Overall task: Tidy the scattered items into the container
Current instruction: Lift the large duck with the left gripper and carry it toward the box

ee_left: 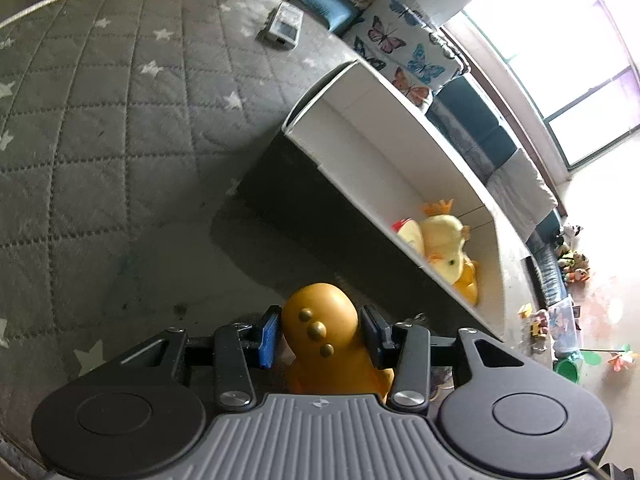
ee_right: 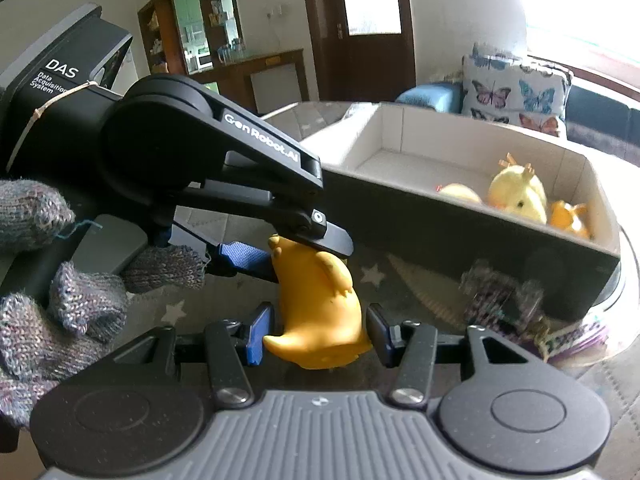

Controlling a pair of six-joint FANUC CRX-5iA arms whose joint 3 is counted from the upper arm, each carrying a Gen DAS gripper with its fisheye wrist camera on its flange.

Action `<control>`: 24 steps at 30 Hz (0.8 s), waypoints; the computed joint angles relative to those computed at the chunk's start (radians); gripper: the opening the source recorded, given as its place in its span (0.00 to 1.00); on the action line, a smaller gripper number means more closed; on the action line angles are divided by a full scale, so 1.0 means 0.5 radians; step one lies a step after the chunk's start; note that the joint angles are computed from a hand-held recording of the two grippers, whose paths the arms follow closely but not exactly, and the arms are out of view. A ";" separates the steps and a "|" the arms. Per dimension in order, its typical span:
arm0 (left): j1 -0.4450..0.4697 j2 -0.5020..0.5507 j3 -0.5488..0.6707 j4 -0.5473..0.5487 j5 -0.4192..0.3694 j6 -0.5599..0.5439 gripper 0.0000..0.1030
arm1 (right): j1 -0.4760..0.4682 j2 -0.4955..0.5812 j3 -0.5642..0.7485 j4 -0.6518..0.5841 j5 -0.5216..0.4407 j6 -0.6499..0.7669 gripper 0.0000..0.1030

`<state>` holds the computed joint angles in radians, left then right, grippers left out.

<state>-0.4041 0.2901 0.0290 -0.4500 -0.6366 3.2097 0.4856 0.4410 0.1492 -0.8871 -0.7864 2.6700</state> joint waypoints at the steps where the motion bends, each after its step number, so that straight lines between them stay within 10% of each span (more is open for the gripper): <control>1: -0.005 -0.004 0.012 -0.015 -0.009 0.001 0.44 | -0.006 -0.008 0.000 -0.014 0.001 0.013 0.50; 24: 0.184 0.190 0.507 0.030 -0.117 -0.538 0.44 | -0.005 0.202 0.493 -0.075 0.066 -0.155 0.50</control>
<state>-0.3122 0.3850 0.2826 -0.4348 -0.6952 2.9406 0.4829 0.5420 0.3955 -0.9246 -0.7535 2.5924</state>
